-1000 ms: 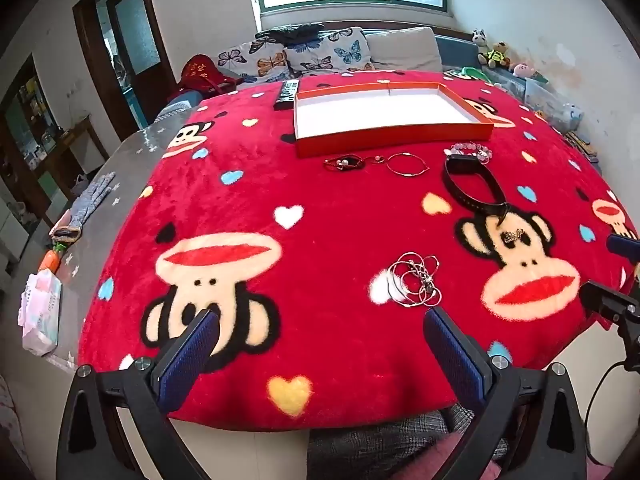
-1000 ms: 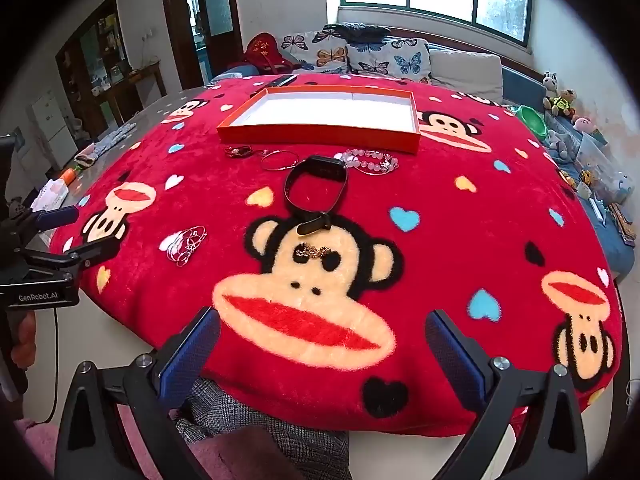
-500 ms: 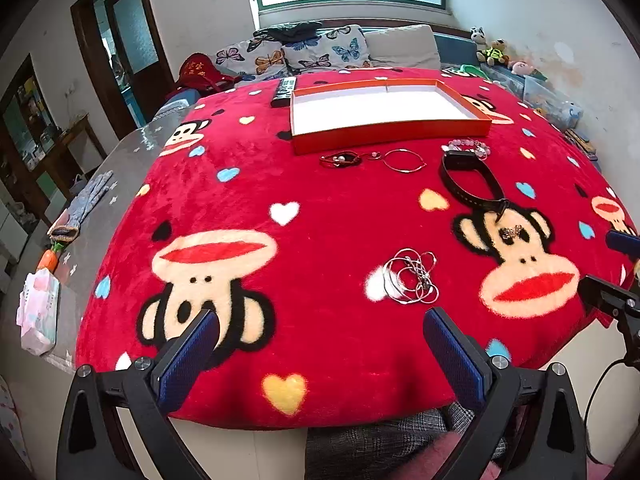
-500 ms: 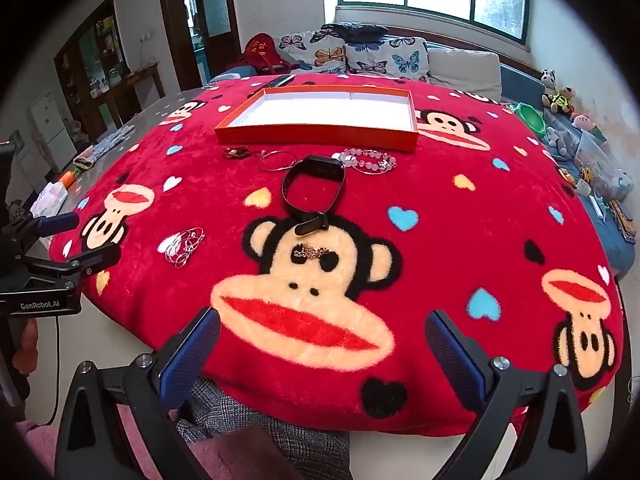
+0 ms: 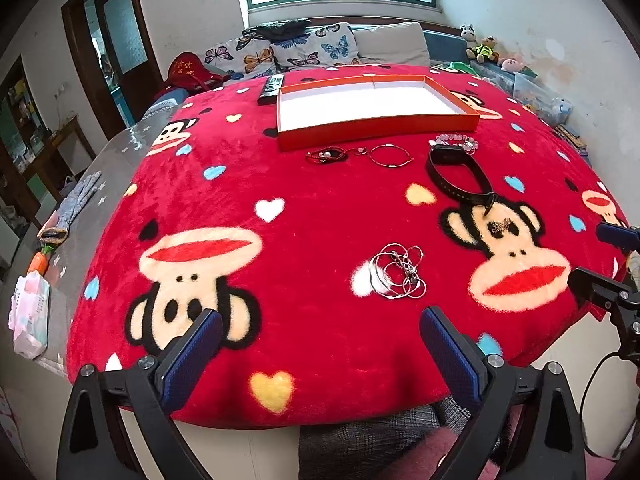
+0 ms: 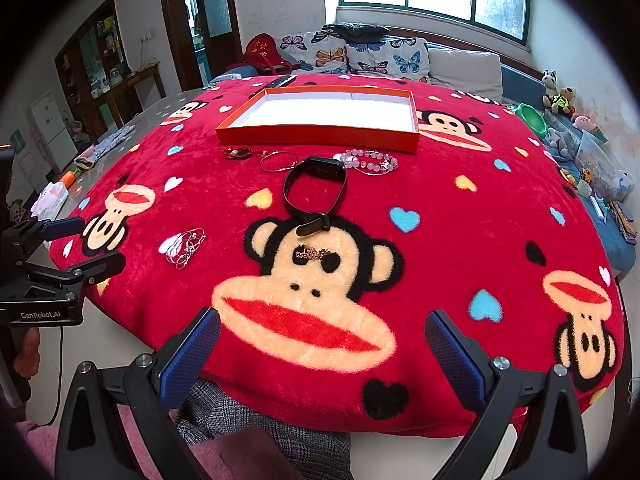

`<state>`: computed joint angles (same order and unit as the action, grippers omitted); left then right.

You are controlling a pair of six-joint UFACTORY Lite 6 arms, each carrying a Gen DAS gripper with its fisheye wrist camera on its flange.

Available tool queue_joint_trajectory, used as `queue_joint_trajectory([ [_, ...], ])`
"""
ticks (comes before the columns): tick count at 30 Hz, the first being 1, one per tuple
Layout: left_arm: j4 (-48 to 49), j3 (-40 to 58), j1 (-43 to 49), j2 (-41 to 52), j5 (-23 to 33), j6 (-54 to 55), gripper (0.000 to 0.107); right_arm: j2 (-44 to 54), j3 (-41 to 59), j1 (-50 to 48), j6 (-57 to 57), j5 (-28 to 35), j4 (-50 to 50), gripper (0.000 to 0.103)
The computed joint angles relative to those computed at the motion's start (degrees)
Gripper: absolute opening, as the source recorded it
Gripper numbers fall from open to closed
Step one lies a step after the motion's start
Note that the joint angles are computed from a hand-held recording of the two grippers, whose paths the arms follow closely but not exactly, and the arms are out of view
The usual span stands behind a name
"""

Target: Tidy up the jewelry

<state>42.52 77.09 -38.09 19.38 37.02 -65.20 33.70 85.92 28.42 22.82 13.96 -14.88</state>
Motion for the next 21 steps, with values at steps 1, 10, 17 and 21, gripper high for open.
queue_joint_trajectory([
  [1,-0.4,0.0,0.2,0.1,-0.3,0.3,0.103,0.1,0.3,0.1,0.1,0.2,-0.1,0.103],
  [10,-1.5,0.2,0.4,0.8,-2.2,1.7,0.095,0.2,0.2,0.1,0.3,0.0,-0.1,0.103],
  [17,-2.2,0.7,1.0,1.4,-2.1,2.1,0.094,0.5,0.3,0.3,1.5,-0.2,-1.1,0.103],
  [21,-2.3,1.0,1.0,1.7,-2.0,2.2,0.094,1.6,1.1,0.3,0.7,-0.2,-0.3,0.103],
])
